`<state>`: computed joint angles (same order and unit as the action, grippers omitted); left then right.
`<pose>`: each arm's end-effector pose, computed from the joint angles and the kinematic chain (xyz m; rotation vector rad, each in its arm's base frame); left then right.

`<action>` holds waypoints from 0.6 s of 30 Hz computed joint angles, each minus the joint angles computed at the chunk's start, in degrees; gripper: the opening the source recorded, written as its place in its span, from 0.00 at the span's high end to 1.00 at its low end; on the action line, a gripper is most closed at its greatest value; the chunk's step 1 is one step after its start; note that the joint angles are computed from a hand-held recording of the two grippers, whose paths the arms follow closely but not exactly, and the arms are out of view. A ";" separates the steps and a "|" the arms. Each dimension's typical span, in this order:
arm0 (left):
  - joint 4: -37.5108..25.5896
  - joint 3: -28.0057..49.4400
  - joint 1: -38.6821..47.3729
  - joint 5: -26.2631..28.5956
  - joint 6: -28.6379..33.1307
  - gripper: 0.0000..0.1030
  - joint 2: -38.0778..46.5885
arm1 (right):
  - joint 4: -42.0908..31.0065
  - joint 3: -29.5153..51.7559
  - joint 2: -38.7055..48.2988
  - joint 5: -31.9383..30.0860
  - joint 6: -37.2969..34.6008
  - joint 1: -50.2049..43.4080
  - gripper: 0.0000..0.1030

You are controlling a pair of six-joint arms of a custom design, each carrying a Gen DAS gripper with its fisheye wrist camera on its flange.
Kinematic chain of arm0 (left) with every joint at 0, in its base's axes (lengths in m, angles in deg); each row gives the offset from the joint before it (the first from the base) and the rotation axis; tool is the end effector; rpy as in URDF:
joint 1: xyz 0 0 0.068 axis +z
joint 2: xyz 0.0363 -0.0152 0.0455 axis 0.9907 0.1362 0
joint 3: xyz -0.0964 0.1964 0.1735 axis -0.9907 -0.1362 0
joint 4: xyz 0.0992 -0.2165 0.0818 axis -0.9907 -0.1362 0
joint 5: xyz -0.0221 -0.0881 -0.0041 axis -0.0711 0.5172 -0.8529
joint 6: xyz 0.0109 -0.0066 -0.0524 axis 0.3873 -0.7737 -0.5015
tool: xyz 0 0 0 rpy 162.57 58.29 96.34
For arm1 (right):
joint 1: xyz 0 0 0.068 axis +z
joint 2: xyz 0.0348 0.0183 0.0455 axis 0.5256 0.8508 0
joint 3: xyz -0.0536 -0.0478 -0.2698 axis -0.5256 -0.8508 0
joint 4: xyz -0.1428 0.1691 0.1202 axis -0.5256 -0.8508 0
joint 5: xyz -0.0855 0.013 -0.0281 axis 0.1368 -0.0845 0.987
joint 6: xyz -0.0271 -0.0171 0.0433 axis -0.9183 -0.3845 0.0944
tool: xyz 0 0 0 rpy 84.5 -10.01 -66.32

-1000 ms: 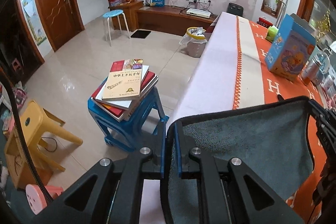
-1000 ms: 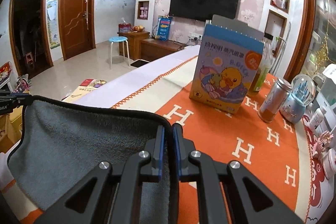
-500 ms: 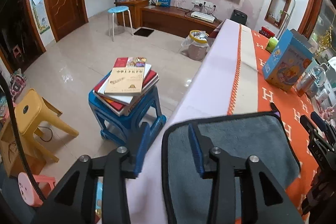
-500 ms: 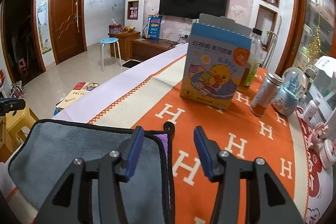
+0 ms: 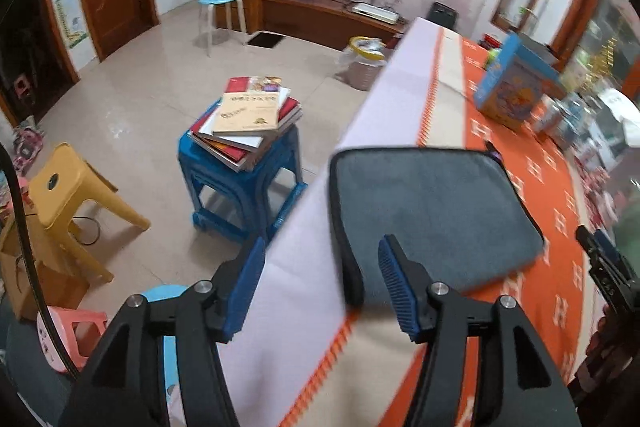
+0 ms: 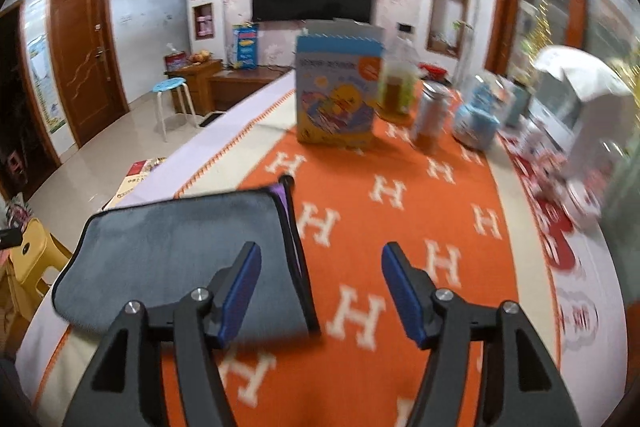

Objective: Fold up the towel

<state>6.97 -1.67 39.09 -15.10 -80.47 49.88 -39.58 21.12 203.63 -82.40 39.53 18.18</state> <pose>0.1951 -0.1571 0.1551 -0.8827 2.3931 0.0681 0.4100 -0.0813 0.1410 -0.5953 2.2620 0.2183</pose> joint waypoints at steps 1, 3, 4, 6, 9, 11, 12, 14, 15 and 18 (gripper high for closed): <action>-0.41 -0.29 -1.47 0.29 -0.58 0.44 -0.61 | -0.31 -2.39 -1.82 -0.26 -0.30 -1.42 0.38; -1.54 -0.32 -4.62 1.11 -1.66 0.44 -1.17 | -1.01 -5.65 -4.38 -0.76 -1.10 -3.54 0.38; -2.09 -0.08 -6.09 1.28 -2.20 0.44 -1.19 | -1.53 -7.87 -6.14 -1.09 -1.81 -4.98 0.38; -3.08 0.01 -9.63 1.09 -3.95 0.44 -1.61 | -2.05 -11.12 -8.75 -1.45 -2.97 -7.24 0.35; -4.70 0.98 -14.35 1.51 -5.89 0.39 -1.42 | -3.48 -16.25 -13.06 -2.27 -5.24 -11.36 0.29; -5.50 1.57 -16.63 2.01 -6.39 0.29 -1.05 | -4.41 -20.09 -16.65 -2.04 -7.06 -14.51 0.25; -6.07 1.99 -18.27 2.27 -6.86 0.26 -0.67 | -4.78 -21.27 -17.77 -2.14 -7.87 -15.74 0.24; -7.02 2.79 -19.98 2.81 -7.61 0.25 0.08 | -7.38 -23.40 -20.43 -2.57 -10.22 -19.30 0.19; -7.51 3.30 -21.18 3.53 -8.19 0.25 0.53 | -8.93 -23.65 -21.06 -2.82 -11.21 -20.67 0.18; -7.65 4.23 -24.21 4.77 -9.95 0.24 1.07 | -14.95 -23.77 -22.88 -3.40 -15.16 -25.77 0.14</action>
<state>-0.68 2.56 14.88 -10.33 -90.43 50.95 -54.53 -2.65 180.75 -85.80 24.37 -7.59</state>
